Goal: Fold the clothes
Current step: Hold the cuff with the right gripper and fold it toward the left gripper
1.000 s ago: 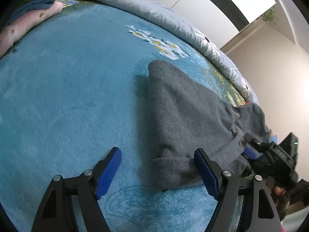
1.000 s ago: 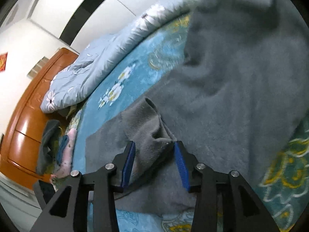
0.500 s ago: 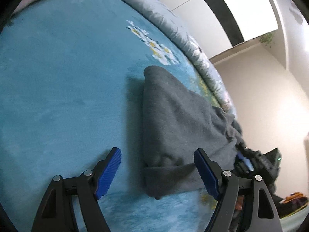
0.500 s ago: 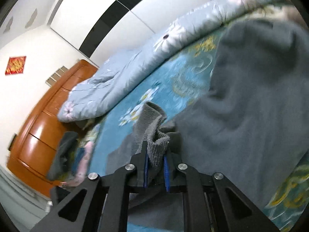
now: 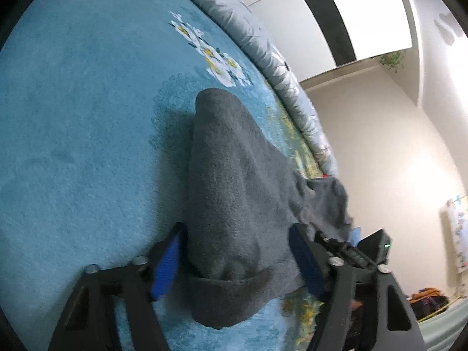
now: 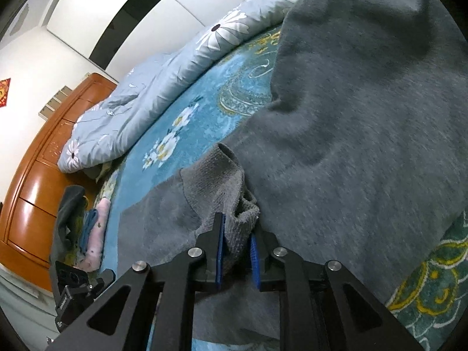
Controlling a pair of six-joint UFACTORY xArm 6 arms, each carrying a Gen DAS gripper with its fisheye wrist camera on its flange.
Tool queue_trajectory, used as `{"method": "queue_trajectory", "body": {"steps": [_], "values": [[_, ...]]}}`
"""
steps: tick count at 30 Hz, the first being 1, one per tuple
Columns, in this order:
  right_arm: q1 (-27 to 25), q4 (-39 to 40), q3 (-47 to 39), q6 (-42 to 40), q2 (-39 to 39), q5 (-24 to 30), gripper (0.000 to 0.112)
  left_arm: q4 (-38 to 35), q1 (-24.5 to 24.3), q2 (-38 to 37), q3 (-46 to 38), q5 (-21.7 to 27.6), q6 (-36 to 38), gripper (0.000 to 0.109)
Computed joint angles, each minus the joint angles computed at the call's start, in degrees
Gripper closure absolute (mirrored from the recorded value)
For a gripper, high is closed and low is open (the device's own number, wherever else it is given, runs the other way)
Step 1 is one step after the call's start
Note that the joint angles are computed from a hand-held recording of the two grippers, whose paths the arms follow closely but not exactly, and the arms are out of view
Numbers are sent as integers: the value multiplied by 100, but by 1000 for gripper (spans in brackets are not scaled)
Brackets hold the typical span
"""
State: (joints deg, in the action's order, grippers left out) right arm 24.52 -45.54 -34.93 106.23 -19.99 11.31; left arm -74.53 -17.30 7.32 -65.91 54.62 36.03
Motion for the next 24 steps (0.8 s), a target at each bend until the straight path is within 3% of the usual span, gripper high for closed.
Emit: {"method": "queue_trajectory", "body": {"steps": [2, 6, 7, 8, 14, 24], "values": [[6, -14, 70, 56, -64, 5, 95, 18, -20, 31, 14, -47, -28, 58], [0, -109, 134, 246, -95, -25, 95, -109, 32, 88, -11, 78, -11, 65], [-1, -129, 157, 302, -107, -29, 95, -150, 29, 101, -12, 83, -11, 74], [3, -127, 168, 331, -117, -22, 95, -196, 20, 103, 0, 59, -14, 90], [159, 236, 65, 0, -78, 99, 95, -861, 157, -79, 231, -95, 234, 98], [613, 722, -623, -569, 728, -170, 93, -816, 800, -630, 693, -100, 497, 100]]}}
